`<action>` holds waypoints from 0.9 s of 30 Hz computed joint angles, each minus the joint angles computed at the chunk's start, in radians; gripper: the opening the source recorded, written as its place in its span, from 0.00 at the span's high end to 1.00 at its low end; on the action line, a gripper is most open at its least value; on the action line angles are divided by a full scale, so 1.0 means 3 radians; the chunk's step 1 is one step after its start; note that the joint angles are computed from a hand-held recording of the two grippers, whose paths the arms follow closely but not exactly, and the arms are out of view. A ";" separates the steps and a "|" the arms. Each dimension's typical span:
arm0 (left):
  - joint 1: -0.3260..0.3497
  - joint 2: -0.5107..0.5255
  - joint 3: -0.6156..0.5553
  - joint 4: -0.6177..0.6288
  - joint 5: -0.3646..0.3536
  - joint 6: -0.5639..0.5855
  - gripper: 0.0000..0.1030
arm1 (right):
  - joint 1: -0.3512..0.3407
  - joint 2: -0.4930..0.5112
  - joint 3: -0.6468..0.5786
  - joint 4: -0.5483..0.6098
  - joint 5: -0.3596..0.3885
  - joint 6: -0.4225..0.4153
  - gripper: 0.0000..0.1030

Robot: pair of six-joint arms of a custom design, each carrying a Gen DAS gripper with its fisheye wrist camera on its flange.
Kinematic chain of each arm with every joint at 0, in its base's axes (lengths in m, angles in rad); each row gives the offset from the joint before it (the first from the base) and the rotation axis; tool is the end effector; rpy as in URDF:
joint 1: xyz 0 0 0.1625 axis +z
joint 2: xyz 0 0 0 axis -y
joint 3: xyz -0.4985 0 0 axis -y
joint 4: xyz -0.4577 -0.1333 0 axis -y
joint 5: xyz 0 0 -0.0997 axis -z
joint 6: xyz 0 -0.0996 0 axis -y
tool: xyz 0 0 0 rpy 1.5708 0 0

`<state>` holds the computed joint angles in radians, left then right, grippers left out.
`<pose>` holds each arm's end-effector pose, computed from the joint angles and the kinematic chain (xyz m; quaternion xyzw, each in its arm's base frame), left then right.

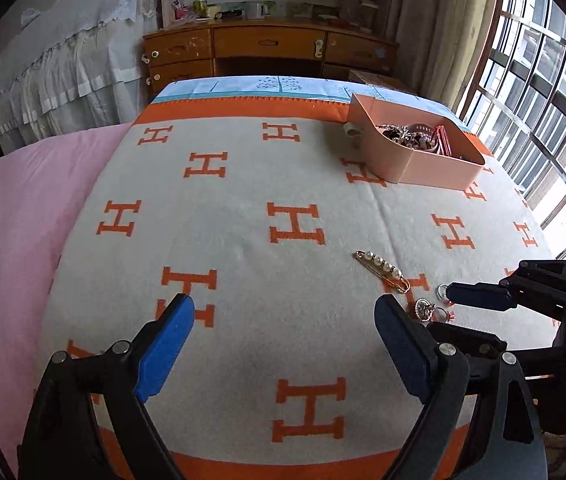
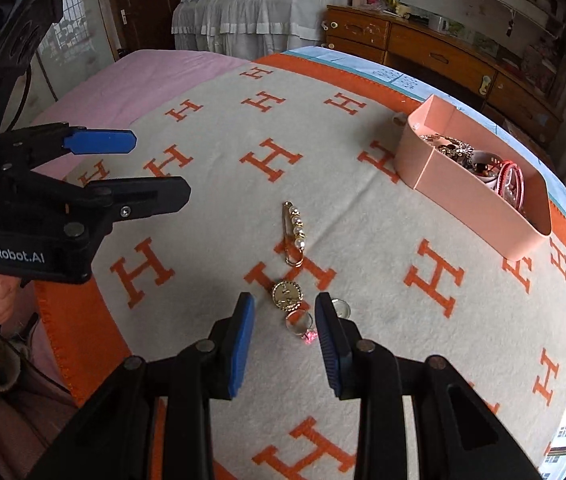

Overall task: Organize jewelry
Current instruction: 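Move the right tool to the gold coin pendant and close on it, then grasp the pearl safety-pin brooch with left tool while right tool holds the pendant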

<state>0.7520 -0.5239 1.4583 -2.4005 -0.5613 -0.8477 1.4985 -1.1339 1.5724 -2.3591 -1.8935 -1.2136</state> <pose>-0.4336 -0.7035 -0.0194 0.0127 0.8744 -0.3266 0.3587 0.0472 -0.7567 0.3653 0.5015 -0.8330 0.0426 0.2296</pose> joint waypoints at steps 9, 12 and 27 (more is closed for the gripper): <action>0.0049 -0.0001 0.0000 -0.0034 -0.0075 0.0034 0.12 | 0.0016 0.0081 0.0018 -0.0103 -0.0119 -0.0417 0.70; 0.0060 0.0004 -0.0013 -0.0015 -0.0101 0.0011 0.12 | 0.0013 0.0091 -0.0031 0.0028 -0.0108 -0.0405 0.75; 0.0142 0.0206 -0.0475 0.0340 -0.0436 -0.0204 0.13 | -0.0144 -0.0048 -0.0160 0.0267 0.0454 0.0043 0.82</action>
